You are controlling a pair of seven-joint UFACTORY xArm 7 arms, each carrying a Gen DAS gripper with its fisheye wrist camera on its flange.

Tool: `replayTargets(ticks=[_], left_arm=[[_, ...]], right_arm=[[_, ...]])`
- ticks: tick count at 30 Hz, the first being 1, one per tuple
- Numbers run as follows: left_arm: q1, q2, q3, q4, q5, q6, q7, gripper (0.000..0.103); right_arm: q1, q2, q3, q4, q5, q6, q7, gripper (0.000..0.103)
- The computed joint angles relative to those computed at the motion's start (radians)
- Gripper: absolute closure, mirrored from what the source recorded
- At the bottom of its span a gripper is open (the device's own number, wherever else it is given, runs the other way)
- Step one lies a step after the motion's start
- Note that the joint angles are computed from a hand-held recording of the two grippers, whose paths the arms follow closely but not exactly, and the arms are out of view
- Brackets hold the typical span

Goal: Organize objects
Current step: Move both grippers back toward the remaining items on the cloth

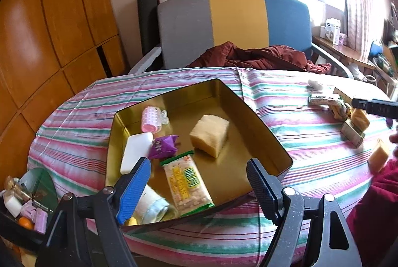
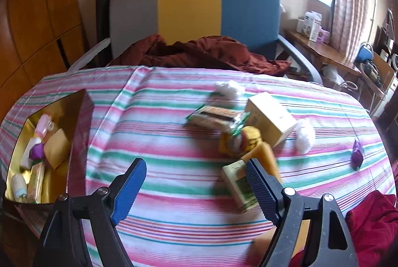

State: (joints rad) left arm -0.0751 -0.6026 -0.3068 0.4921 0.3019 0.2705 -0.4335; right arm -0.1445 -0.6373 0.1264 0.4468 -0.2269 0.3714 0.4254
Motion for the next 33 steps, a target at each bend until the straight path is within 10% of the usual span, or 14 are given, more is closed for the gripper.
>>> replayTargets(ticks=[27, 33], left_arm=[[-0.131, 0.338, -0.023, 0.253, 0.066, -0.002, 0.016, 0.022], [-0.307, 0.535, 0.08, 0.439, -0.221, 0.046, 0.217, 0.023]], right_arm=[[-0.183, 0.218, -0.24, 0.108, 0.133, -0.051, -0.064, 0.019], [-0.157, 0.236, -0.265, 0.12, 0.211, -0.012, -0.108, 0.019]])
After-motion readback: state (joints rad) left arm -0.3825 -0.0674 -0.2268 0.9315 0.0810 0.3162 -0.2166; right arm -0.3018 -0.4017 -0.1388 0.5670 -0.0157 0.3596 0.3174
